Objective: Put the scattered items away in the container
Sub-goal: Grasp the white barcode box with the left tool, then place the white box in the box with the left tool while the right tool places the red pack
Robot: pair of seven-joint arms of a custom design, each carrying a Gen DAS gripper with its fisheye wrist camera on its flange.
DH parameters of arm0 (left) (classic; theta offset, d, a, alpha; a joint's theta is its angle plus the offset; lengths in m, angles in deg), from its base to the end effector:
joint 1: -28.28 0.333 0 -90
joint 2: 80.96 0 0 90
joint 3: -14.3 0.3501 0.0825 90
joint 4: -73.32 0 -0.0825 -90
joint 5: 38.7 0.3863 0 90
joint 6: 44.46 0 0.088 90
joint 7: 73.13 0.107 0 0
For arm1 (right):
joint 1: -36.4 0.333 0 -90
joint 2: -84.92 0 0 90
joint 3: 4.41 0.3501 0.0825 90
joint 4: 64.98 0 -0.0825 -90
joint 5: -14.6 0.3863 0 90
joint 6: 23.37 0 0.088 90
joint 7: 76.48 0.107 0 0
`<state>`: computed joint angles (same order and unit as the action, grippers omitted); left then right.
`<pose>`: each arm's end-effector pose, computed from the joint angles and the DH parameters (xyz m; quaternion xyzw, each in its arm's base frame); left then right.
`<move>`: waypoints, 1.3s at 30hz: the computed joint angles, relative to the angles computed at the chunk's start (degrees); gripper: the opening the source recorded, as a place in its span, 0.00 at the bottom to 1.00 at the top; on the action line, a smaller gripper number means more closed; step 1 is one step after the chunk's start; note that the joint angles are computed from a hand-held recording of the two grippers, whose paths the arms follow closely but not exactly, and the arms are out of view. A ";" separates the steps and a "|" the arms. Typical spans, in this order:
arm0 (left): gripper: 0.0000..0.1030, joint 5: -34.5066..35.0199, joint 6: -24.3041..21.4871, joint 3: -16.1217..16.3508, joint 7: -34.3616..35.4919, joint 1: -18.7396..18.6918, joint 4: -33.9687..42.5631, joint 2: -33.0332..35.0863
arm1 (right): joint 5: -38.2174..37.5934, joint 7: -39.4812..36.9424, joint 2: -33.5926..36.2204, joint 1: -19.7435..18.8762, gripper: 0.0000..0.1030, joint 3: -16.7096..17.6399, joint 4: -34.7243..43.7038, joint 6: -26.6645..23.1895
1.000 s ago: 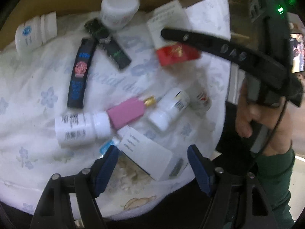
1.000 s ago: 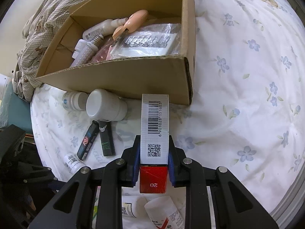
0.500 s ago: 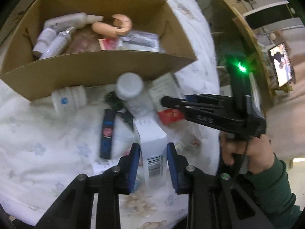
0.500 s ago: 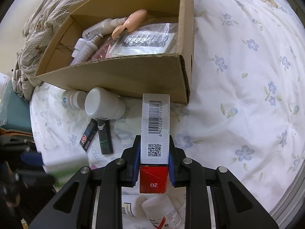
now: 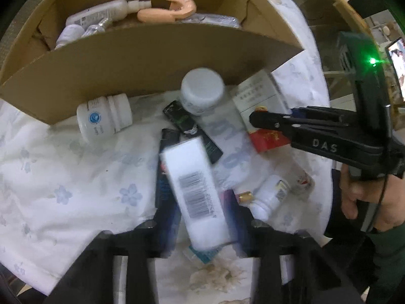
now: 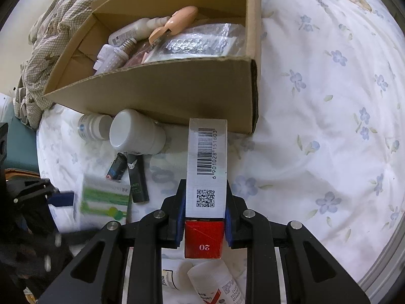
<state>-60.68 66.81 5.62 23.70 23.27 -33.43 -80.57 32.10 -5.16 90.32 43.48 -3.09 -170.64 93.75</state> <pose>0.5530 -0.1606 0.5519 0.6105 -0.7703 0.1463 0.1116 0.5961 0.1043 0.5173 -0.8093 0.5681 0.0496 0.1409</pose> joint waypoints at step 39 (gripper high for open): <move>0.26 -7.76 29.14 1.25 0.98 4.21 6.71 5.21 | 19.38 0.53 4.98 -0.28 0.24 2.36 10.58 15.95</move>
<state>-68.44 95.96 6.87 24.68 27.48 -26.72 -75.36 51.48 -4.63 95.29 43.21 -0.74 -160.05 109.70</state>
